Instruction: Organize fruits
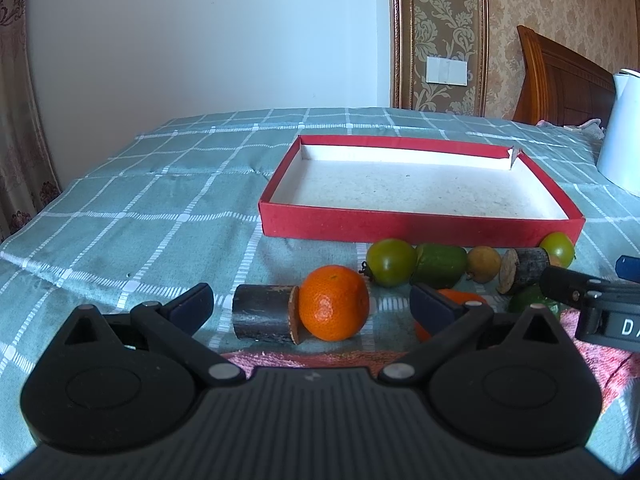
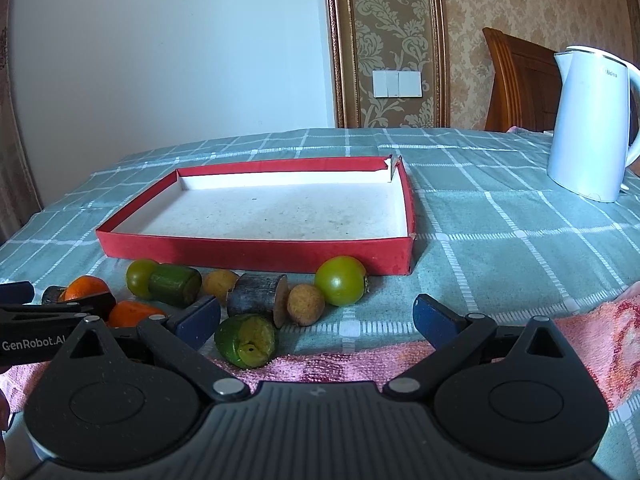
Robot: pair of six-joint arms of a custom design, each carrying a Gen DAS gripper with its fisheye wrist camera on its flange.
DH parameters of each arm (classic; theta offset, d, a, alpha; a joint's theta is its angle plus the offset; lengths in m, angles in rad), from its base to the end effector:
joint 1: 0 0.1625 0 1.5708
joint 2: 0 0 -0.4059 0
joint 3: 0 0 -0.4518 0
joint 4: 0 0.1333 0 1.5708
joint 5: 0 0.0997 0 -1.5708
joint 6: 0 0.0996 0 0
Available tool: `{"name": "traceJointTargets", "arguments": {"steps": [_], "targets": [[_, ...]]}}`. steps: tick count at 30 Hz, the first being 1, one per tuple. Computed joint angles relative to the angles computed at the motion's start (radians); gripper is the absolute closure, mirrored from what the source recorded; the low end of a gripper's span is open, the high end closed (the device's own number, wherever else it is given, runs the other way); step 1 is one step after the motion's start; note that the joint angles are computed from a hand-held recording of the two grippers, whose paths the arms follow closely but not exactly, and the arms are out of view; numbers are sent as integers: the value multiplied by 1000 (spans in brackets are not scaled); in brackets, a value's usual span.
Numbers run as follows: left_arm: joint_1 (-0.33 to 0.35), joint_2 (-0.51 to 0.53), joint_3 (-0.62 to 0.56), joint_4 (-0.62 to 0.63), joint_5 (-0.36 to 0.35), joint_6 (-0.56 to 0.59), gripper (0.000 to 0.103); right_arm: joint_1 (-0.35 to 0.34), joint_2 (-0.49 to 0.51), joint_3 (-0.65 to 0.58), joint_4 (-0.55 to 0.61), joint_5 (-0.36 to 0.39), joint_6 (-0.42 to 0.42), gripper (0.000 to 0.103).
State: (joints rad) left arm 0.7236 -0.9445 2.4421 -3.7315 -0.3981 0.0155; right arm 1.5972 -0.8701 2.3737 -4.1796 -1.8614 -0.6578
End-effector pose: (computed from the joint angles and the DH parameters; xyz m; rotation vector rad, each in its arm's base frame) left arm -0.1307 -0.4159 0.0717 0.4253 2.0297 -1.1791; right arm 0.1159 -0.4192 0.0682 0.5660 -2.1974 1.2221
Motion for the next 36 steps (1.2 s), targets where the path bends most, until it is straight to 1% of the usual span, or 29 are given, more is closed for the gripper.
{"name": "traceJointTargets", "arguments": {"steps": [5,8,11,13,16,20,25,28,30,31,32,34,36], "targets": [[1,8,-2,-19,-1,14,0,3,0,-5,6,-10,-8,0],[2,17,-4,-48,-4,44,0,4,-1,-9,3,-23,-18,0],[2,30,-8,-85,-7,86,0,-16,-23,4,8,7,-37,0],[0,42,-11,-107,-6,97,0,-29,-50,15,25,14,-35,0],[4,46,-9,-130,-15,116,0,-53,-75,31,12,24,-62,0],[15,45,-4,-150,-29,120,0,-83,-108,49,10,47,-64,0],[27,46,1,-164,-36,140,0,-94,-121,51,22,64,-64,0],[43,37,5,-109,-53,118,0,-101,-136,65,54,92,-55,1],[44,38,5,-115,-60,122,0,-96,-115,60,29,92,-79,1],[45,38,6,-119,-65,129,0,-91,-108,54,24,81,-84,3],[46,38,5,-116,-63,127,0,-92,-114,56,39,85,-77,6],[49,27,9,-93,-70,105,0,-102,-150,75,104,126,-46,7],[54,14,14,-74,-79,87,0,-101,-167,87,152,148,-44,8]]}}
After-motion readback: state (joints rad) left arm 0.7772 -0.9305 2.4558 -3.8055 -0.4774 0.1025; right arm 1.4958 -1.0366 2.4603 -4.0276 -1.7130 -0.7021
